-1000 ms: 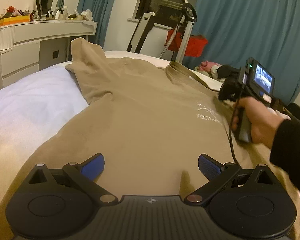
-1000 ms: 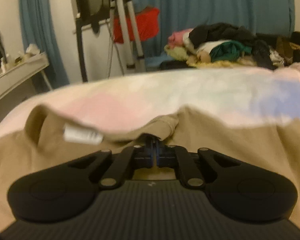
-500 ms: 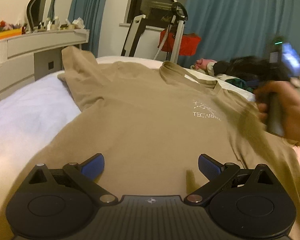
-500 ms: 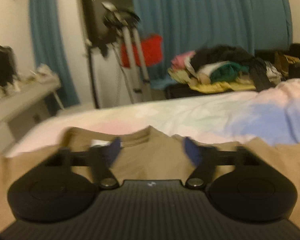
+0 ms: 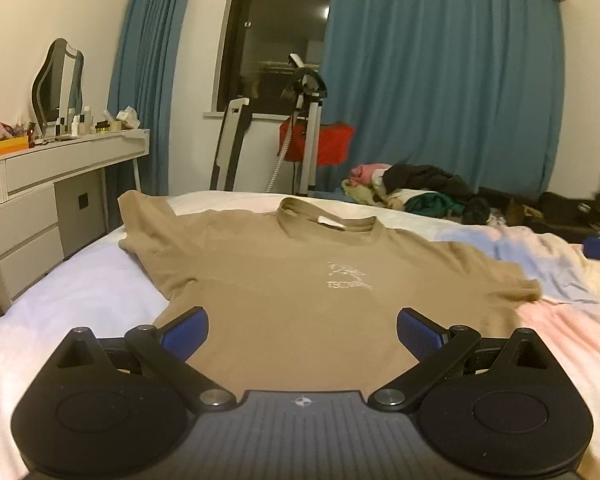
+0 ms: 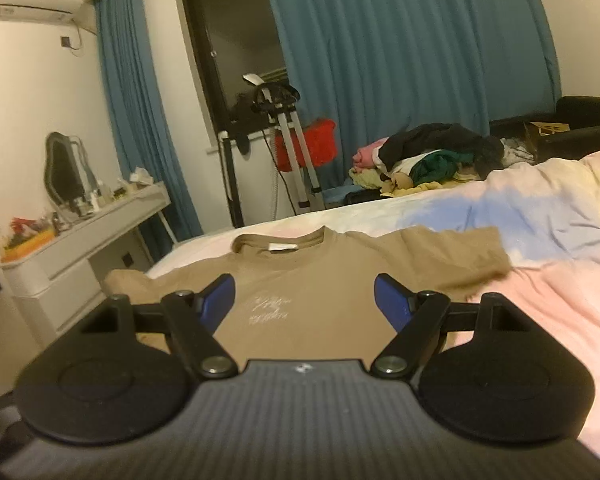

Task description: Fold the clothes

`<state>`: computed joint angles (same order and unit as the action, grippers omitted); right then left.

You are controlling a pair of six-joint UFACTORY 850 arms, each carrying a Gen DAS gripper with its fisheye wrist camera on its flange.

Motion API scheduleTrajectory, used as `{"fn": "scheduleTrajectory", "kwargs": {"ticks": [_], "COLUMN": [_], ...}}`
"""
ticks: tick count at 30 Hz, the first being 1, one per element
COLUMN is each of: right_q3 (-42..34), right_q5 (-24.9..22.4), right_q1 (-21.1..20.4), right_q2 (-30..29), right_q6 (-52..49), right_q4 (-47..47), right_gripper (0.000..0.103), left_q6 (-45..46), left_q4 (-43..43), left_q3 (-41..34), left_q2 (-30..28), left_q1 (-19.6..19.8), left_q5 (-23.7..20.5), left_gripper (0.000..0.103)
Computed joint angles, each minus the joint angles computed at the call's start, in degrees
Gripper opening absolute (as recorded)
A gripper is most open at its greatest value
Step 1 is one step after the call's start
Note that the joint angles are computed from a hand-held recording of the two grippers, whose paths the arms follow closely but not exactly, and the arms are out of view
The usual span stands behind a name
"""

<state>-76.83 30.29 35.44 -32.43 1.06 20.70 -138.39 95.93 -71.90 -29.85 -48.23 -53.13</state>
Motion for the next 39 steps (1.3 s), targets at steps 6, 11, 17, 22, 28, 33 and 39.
{"fn": "scheduleTrajectory", "kwargs": {"ticks": [6, 11, 17, 22, 28, 33, 39], "right_q3": [11.21, 12.93, 13.49, 13.29, 8.24, -1.67, -13.72], "right_q5": [6.24, 7.28, 7.84, 6.64, 1.15, -5.01, -4.56], "right_q1": [2.60, 3.40, 3.23, 2.86, -0.78, -6.49, -12.48], "right_q2": [6.81, 6.78, 6.81, 6.58, 2.98, -5.13, -17.76], "right_q6": [-3.69, -9.24, -7.28, -4.47, 10.36, 32.34, 57.29], "right_q4": [1.94, 7.17, 6.43, 5.59, -1.46, -12.32, -25.99], "right_gripper": [0.078, 0.078, 0.078, 0.078, 0.078, 0.078, 0.080], "left_q6": [4.10, 7.49, 8.04, 6.56, 4.32, 3.44, 2.11], "left_q4": [-3.33, -5.51, -6.81, -7.15, -7.48, -8.66, -10.27], "left_q3": [1.67, 0.79, 1.15, 1.90, 2.72, 2.55, 0.64], "left_q2": [2.28, 2.36, 2.53, 2.82, 3.12, 2.56, -0.20], "left_q1": [-4.46, -7.24, -8.25, -7.11, -5.78, -4.17, -0.86], "left_q5": [-3.41, -6.68, -7.20, -5.62, -2.57, 0.85, 6.77], "left_gripper": [0.102, 0.102, 0.102, 0.103, 0.103, 0.103, 0.103]}}
